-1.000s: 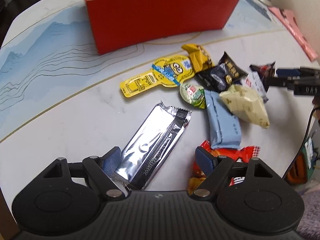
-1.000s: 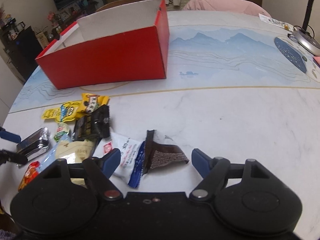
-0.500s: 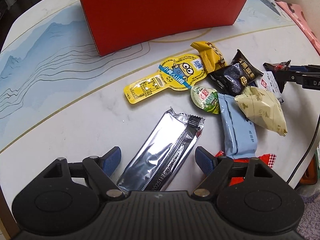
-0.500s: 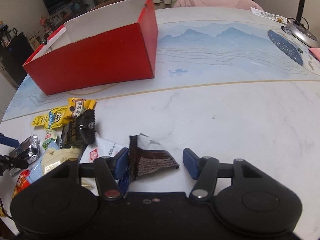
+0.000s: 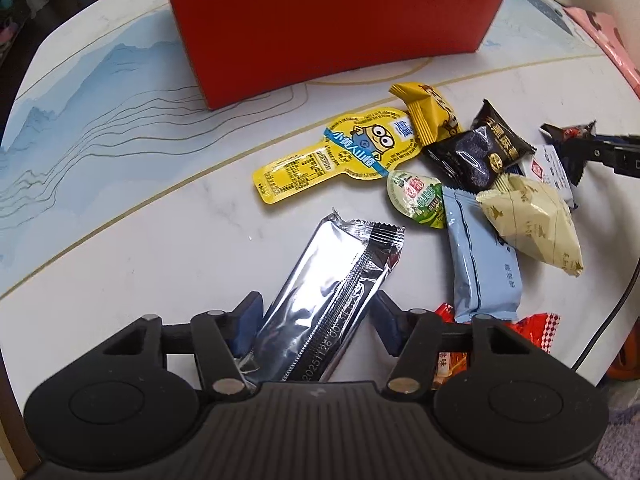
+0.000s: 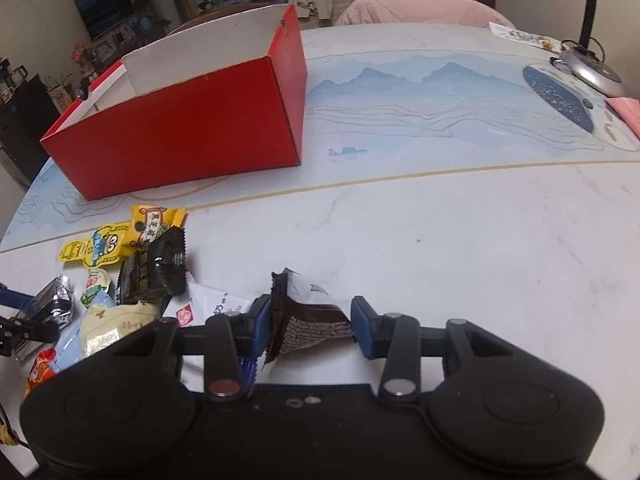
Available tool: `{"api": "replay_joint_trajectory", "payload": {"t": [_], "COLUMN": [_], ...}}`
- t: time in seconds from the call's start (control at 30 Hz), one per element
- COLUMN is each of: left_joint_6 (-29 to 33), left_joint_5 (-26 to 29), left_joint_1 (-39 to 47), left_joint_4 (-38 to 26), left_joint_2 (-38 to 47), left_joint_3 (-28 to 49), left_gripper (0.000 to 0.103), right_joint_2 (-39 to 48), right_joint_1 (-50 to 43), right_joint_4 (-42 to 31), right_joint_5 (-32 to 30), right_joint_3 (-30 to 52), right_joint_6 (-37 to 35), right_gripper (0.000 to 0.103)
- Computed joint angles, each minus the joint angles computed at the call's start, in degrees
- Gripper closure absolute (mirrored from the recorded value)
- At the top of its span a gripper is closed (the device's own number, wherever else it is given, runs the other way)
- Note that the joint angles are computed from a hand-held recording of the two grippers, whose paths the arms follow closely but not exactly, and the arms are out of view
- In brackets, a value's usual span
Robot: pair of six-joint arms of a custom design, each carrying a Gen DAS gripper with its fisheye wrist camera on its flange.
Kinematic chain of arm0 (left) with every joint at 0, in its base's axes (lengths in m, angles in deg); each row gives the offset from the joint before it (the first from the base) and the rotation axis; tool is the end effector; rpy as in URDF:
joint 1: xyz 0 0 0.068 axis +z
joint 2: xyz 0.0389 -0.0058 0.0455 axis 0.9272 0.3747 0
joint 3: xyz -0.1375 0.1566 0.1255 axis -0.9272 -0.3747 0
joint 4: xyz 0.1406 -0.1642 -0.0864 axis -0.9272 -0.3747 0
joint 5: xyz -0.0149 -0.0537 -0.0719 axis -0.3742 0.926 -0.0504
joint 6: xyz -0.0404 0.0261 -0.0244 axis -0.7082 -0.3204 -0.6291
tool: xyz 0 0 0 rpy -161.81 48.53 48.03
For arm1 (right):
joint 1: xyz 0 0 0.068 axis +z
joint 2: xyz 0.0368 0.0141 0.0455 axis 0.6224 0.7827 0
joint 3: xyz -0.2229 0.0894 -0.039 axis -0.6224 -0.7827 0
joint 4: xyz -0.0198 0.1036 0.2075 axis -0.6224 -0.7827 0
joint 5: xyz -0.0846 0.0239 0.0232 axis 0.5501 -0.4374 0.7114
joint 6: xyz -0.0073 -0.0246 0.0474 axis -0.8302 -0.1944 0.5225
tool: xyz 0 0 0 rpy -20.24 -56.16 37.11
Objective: Organize snacks
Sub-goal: 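Carry the silver bar and chocolate pyramid with both tools over the red box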
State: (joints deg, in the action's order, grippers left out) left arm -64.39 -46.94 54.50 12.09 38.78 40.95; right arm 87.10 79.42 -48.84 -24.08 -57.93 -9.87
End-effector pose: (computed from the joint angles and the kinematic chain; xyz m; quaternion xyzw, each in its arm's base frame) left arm 0.1798 -0.0458 0.1513 0.1764 0.9724 -0.0437 0.1466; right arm 0.1660 0.1295 0.1251 0.0066 0.9517 0.0512 0.3026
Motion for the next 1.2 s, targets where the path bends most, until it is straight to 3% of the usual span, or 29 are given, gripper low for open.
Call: {"api": "replay_joint_trajectory", "payload": {"t": [0.3,0.7,1.0,1.2], "left_joint_6": [-5.2,-2.0,-0.9,-0.4], "left_joint_5": [5.1,14.3,18.1,21.4], "left_joint_1": [7.4,19.1,22.5,23.7], "left_joint_4": [-1.0,-8.1,-17.0,-20.6], "left_joint_2": [-2.6,-10.1,-14.7,-15.4], "left_joint_3": [-1.1,0.5,9.4,16.7], "left_gripper": [0.049,0.049,0.049,0.049], "right_joint_2": [-3.6,-9.5,-5.4,-1.9], "right_joint_1": [4.2,16.0,24.3,25.2], "right_joint_4": [-5.3,-20.6,-30.0,-31.1], "right_joint_5": [5.3,14.5,21.1,23.7], "right_joint_3": [0.8,8.6,21.3,29.0], "right_joint_6": [6.2,17.6,22.5,19.3], "right_gripper": [0.069,0.069,0.069,0.069]}}
